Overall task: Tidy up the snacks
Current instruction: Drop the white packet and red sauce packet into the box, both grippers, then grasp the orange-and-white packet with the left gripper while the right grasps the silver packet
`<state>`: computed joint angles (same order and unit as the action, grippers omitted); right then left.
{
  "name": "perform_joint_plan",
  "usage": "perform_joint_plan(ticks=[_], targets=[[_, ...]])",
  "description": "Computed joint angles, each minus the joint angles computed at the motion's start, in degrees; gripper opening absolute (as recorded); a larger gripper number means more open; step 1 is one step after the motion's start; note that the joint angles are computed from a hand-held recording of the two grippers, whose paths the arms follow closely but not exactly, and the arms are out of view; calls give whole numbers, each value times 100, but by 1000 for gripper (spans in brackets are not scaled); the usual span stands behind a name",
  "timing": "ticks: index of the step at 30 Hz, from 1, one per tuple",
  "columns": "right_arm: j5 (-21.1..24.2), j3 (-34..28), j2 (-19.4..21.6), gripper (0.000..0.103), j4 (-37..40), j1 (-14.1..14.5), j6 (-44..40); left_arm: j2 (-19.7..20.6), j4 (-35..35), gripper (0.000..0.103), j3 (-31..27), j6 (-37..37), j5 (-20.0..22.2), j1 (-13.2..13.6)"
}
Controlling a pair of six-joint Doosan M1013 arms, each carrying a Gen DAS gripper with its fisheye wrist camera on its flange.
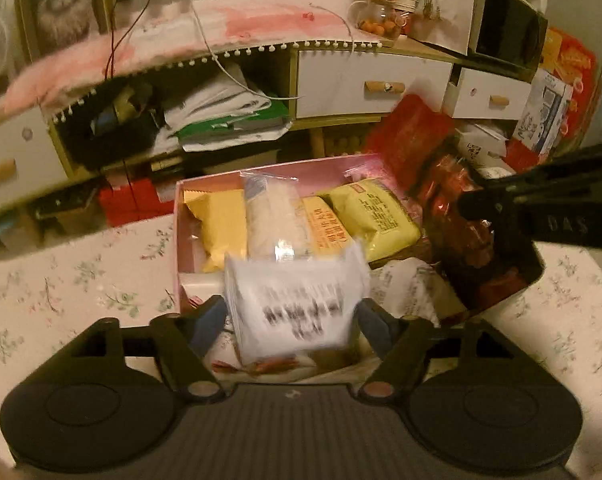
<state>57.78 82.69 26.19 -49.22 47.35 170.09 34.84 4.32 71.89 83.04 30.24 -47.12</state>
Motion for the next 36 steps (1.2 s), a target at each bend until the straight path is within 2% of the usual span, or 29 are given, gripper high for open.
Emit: perform_joint_plan(ticks=[2,5,11,16,22,25,29,31,36], targets=[[-204,133,-81,22,-122,-9,376,-47,-202,82,57,151,-112,45],[-358,247,-185,24,-262,-15,803,-117,-358,84,101,78,-229,108],[-329,338,-342,24,-543,22,1246,-198,-388,84,93,-302,-136,174],[-440,480,-556,26,-521,29,1442,-313,-364,84,167,-700,117,209],[-284,484,-650,42,-207,114,1064,-472,-599,85,372,-632,302,169],[-293,465,-633,52,95,169,748,-479,-710,86,395,-500,537,123],[-586,573,-601,64,422,230,651,-459,-769,86,407,-433,796,68],[-685,557,-541,67,878,195,284,-460,-757,87,435,-374,840,33],[-415,433,-348,81,1325,205,-159,-434,-620,89,480,-253,911,-61]])
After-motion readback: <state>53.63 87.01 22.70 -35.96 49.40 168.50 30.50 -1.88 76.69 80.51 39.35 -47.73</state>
